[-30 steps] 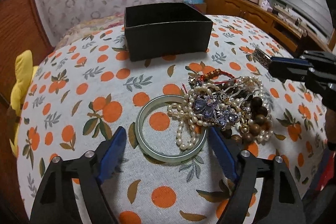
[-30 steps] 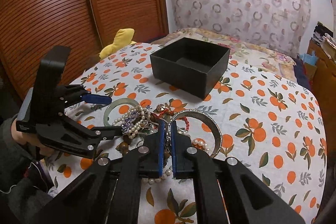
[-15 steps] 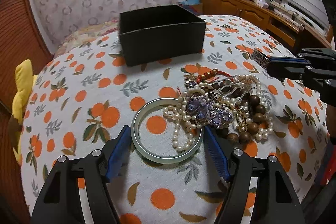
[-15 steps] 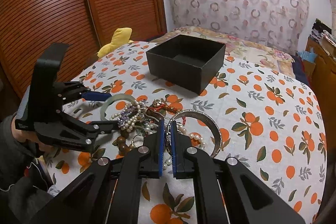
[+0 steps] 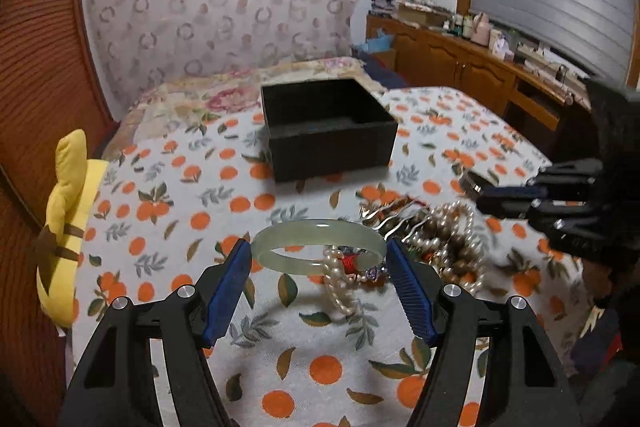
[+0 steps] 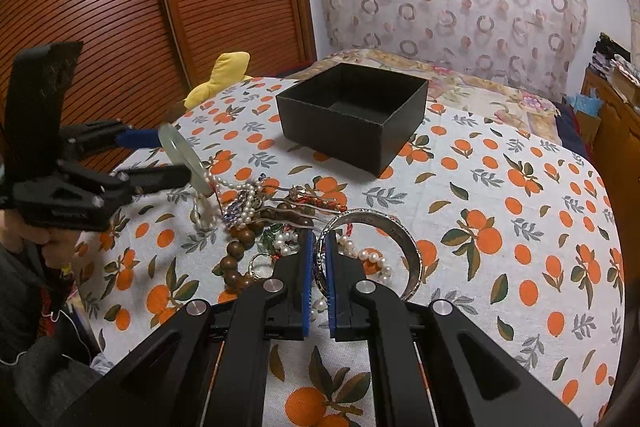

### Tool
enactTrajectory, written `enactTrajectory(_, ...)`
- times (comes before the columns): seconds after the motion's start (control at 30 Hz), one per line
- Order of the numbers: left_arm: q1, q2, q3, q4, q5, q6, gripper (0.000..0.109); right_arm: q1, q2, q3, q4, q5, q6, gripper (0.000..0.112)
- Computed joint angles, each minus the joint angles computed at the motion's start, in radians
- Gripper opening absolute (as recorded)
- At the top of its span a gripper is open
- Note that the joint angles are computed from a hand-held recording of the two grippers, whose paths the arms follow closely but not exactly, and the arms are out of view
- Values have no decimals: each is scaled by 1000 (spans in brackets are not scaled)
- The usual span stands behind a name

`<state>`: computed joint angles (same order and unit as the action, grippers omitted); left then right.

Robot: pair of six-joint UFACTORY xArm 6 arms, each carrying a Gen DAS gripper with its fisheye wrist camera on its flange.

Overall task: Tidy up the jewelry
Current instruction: 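Carry both bangles into the black box and open both tools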

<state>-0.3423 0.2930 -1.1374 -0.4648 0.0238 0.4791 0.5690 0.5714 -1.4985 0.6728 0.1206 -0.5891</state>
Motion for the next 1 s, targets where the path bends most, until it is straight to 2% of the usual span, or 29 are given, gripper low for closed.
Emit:
enactTrajectory(0.27, -5, -12, -14, -81, -17, 55, 66, -1, 4, -6, -15, -9, 15, 7)
enactTrajectory(0.5, -12, -21, -59, -317, 15, 249, 66, -3, 2, -25, -8, -11, 1, 7)
enactTrajectory(0.67, -12, -38, -70, -350, 11, 278, 66, 0, -4, -23, 9, -17, -12, 7)
enactTrajectory(0.73, -11, -40, -78, -352, 10, 282, 67, 1, -6, -22, 10, -18, -15, 7)
enactTrajectory(0.87, -7, -37, -83, -242, -6, 189, 67, 1, -6, -28, 23, -21, -27, 7)
enactTrajectory(1.0, 2, -9, -109, -137, -10, 95, 67, -7, 15, -67, -33, -9, 8, 7)
